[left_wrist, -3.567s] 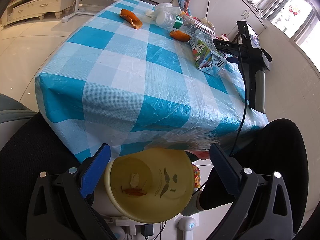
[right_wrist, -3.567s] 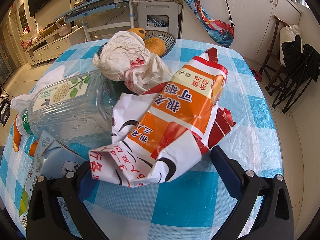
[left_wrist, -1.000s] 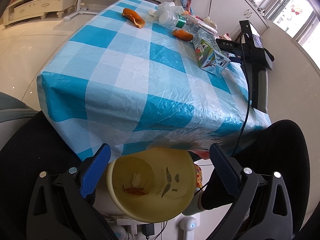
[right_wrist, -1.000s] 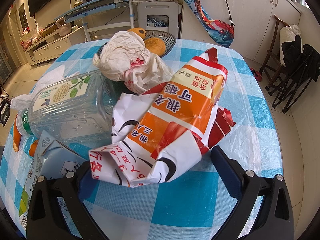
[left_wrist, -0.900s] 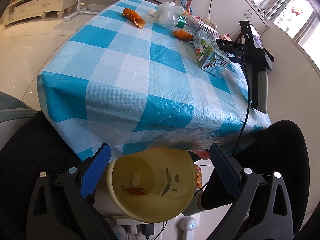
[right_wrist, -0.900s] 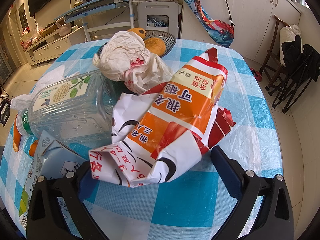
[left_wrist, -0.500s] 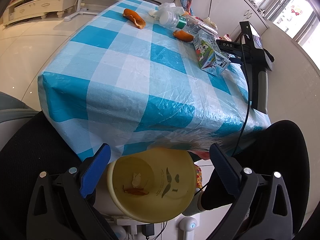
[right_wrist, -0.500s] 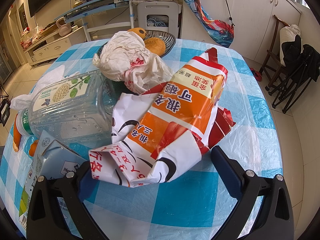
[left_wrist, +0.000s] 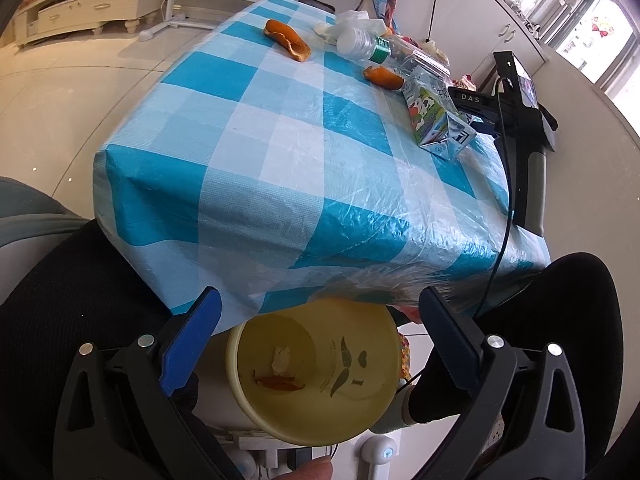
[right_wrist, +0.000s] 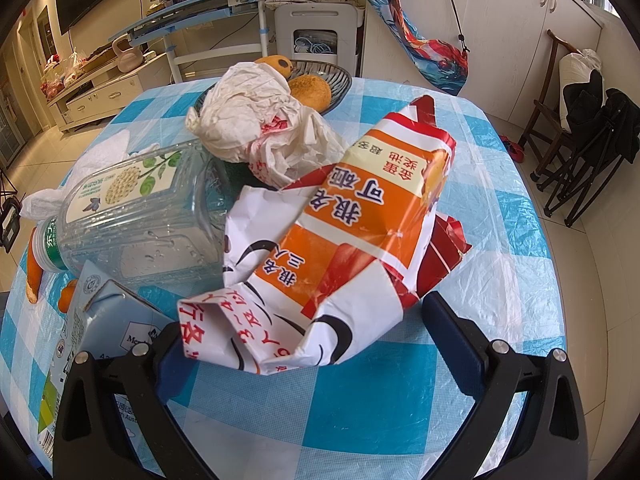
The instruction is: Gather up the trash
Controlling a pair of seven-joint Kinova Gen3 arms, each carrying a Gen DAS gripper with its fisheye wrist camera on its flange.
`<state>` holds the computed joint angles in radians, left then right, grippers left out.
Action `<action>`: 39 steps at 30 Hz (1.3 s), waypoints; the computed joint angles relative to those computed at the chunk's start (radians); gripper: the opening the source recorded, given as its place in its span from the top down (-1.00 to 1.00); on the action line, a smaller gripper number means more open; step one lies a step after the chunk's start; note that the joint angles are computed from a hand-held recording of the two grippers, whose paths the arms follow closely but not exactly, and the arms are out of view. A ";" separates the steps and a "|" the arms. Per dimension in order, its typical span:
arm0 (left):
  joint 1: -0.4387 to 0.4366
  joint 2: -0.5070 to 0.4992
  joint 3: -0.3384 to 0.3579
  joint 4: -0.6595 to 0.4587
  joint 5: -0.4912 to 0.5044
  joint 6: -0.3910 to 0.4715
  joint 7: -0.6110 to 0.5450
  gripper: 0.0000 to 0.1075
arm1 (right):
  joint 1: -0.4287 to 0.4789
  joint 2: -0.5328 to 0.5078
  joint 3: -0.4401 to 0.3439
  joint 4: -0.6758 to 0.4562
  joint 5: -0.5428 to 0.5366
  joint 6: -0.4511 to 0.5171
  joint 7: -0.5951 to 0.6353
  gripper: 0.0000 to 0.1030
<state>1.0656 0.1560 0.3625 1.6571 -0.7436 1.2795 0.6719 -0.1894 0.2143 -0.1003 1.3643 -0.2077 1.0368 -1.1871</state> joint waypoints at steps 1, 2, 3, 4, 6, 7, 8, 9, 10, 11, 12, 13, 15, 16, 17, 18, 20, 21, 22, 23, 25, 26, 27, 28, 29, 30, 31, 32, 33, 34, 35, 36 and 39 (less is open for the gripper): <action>0.003 0.005 0.001 -0.008 -0.001 0.015 -0.001 -0.78 | 0.000 -0.001 0.000 0.001 0.000 0.000 0.000 -0.89; 0.007 0.014 0.001 -0.022 0.001 0.037 -0.009 -0.78 | 0.000 -0.001 0.000 0.001 0.000 0.000 0.000 -0.89; 0.011 0.024 0.000 -0.037 0.005 0.059 -0.019 -0.78 | 0.000 0.000 0.000 0.000 0.000 0.000 0.000 -0.89; 0.015 0.034 -0.002 -0.054 0.011 0.082 -0.031 -0.78 | 0.000 -0.001 0.000 0.001 0.000 0.000 0.000 -0.89; 0.028 0.052 -0.010 -0.084 0.018 0.126 -0.048 -0.78 | 0.000 0.000 0.000 0.000 0.000 0.000 0.000 -0.89; 0.037 0.060 -0.015 -0.099 0.017 0.153 -0.053 -0.78 | 0.000 -0.001 0.000 0.001 0.000 0.000 0.000 -0.89; 0.046 0.064 -0.020 -0.108 0.016 0.172 -0.053 -0.78 | 0.000 0.001 0.000 -0.001 0.000 0.000 0.000 -0.89; 0.053 0.065 -0.025 -0.112 0.014 0.186 -0.050 -0.78 | 0.000 0.000 0.000 0.000 0.000 0.000 0.000 -0.89; 0.057 0.062 -0.028 -0.111 0.013 0.190 -0.046 -0.78 | 0.000 0.002 0.001 -0.002 0.000 0.000 0.000 -0.89; 0.060 0.060 -0.030 -0.111 0.012 0.193 -0.043 -0.78 | 0.000 0.001 0.000 -0.001 0.000 0.000 0.000 -0.89; 0.061 0.060 -0.031 -0.114 0.012 0.197 -0.045 -0.78 | 0.000 0.000 0.000 0.000 0.000 0.000 0.000 -0.89; 0.062 0.064 -0.031 -0.120 0.014 0.205 -0.050 -0.78 | 0.000 0.002 0.001 -0.002 0.000 0.000 0.000 -0.89; 0.065 0.077 -0.034 -0.141 0.016 0.229 -0.064 -0.78 | 0.000 0.000 0.000 0.000 0.000 0.000 0.000 -0.89; 0.068 0.082 -0.037 -0.148 0.016 0.234 -0.067 -0.78 | 0.000 -0.001 0.000 0.001 0.000 0.000 0.000 -0.89; 0.069 0.085 -0.040 -0.154 0.017 0.238 -0.073 -0.78 | 0.000 0.001 0.000 -0.001 0.000 0.000 0.001 -0.89; 0.070 0.088 -0.043 -0.162 0.018 0.245 -0.079 -0.78 | 0.000 0.002 0.001 -0.002 0.000 0.000 0.001 -0.89; 0.083 0.121 -0.049 -0.214 0.016 0.305 -0.108 -0.78 | 0.000 -0.001 0.000 0.001 -0.001 0.000 0.001 -0.89; 0.091 0.138 -0.055 -0.244 0.013 0.337 -0.134 -0.78 | 0.000 0.002 0.001 -0.002 0.000 0.000 0.001 -0.89; 0.097 0.150 -0.062 -0.267 0.011 0.356 -0.157 -0.78 | 0.000 0.002 0.001 -0.002 0.000 0.000 0.001 -0.89; 0.101 0.162 -0.070 -0.294 0.013 0.377 -0.184 -0.78 | 0.000 0.001 0.000 0.000 -0.001 0.000 0.001 -0.89; 0.104 0.187 -0.088 -0.348 0.025 0.417 -0.238 -0.78 | 0.000 -0.001 0.000 0.002 -0.001 0.000 0.001 -0.89; 0.108 0.201 -0.097 -0.378 0.029 0.442 -0.266 -0.78 | 0.000 -0.001 0.000 0.002 -0.001 0.000 0.001 -0.89; 0.113 0.215 -0.107 -0.405 0.031 0.463 -0.291 -0.78 | 0.000 0.000 0.000 0.001 -0.001 0.000 0.001 -0.89; 0.116 0.230 -0.117 -0.436 0.033 0.488 -0.325 -0.78 | 0.000 0.002 0.001 -0.001 -0.001 0.000 0.001 -0.89; 0.118 0.240 -0.127 -0.458 0.036 0.503 -0.351 -0.78 | 0.000 0.002 0.001 -0.001 -0.001 0.000 0.001 -0.89; 0.120 0.247 -0.137 -0.478 0.041 0.514 -0.372 -0.78 | 0.000 0.002 0.001 -0.001 -0.001 0.000 0.001 -0.89; 0.122 0.253 -0.147 -0.497 0.044 0.526 -0.392 -0.78 | 0.000 0.002 0.000 -0.001 -0.001 0.000 0.001 -0.89; 0.126 0.260 -0.156 -0.514 0.043 0.536 -0.408 -0.78 | 0.000 0.001 0.000 0.000 -0.001 0.000 0.001 -0.89; 0.130 0.266 -0.164 -0.532 0.042 0.545 -0.426 -0.78 | 0.000 0.000 0.000 0.001 -0.001 0.000 0.001 -0.89; 0.132 0.272 -0.171 -0.547 0.041 0.550 -0.442 -0.78 | 0.000 0.002 0.001 -0.001 -0.001 0.000 0.001 -0.89; 0.133 0.277 -0.178 -0.564 0.039 0.555 -0.462 -0.78 | 0.000 0.001 0.000 0.000 -0.001 0.000 0.001 -0.89; 0.135 0.285 -0.185 -0.583 0.038 0.564 -0.484 -0.78 | 0.000 0.000 0.000 0.001 -0.001 0.000 0.001 -0.89; 0.141 0.305 -0.205 -0.630 0.030 0.581 -0.543 -0.78 | 0.001 0.002 0.000 -0.001 -0.001 0.000 0.001 -0.89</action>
<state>1.2066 0.4608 0.1570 1.0266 -0.7132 1.8607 0.1292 -0.1889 0.2158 -0.0998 1.3630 -0.2087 1.0370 -1.1859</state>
